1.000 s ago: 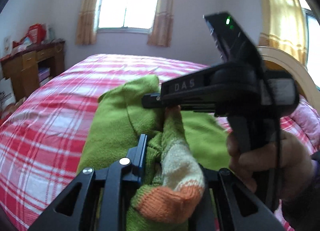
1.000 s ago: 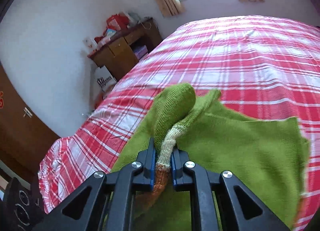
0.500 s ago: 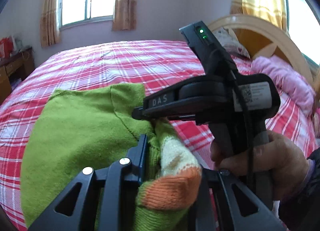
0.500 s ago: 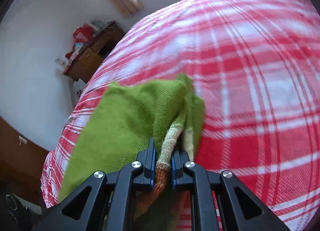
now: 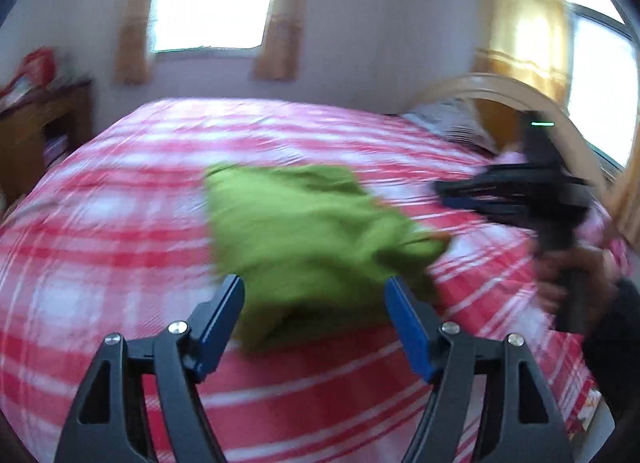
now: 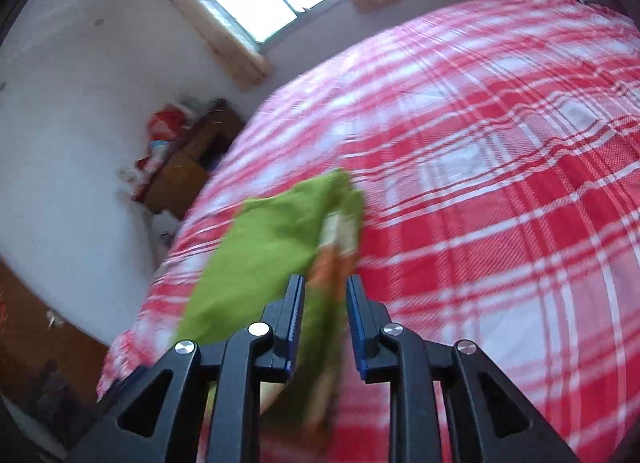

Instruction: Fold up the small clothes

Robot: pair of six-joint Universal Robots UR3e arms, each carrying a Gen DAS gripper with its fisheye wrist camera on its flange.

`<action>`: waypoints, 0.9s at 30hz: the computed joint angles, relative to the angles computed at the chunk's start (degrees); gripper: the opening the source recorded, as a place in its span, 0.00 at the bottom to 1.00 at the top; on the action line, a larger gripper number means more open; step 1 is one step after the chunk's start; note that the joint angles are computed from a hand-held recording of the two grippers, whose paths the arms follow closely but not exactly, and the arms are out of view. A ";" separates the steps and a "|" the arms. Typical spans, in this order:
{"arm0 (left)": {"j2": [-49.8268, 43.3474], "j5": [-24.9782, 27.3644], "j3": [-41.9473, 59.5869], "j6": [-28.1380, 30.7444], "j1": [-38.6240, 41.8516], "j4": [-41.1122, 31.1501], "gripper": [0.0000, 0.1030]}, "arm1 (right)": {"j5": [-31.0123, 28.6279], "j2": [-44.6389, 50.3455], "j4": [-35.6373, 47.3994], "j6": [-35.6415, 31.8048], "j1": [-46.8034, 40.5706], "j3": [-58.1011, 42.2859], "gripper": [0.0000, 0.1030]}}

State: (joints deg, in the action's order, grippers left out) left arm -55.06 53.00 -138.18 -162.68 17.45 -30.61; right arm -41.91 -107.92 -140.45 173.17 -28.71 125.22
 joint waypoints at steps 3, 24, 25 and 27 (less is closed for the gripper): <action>-2.06 5.32 -0.21 -0.46 0.66 -0.11 0.73 | 0.32 -6.14 3.33 -1.35 2.85 0.52 0.58; -12.97 18.28 2.36 -0.12 -12.43 9.55 0.29 | -22.27 -1.18 -10.32 7.93 19.60 5.14 0.10; -11.51 17.30 1.70 0.82 -11.26 7.96 0.29 | -22.12 -1.12 -10.35 7.85 18.55 6.70 0.10; -7.90 16.10 0.06 2.72 -8.69 4.62 0.29 | -18.88 -1.05 -13.48 7.28 16.07 11.14 0.11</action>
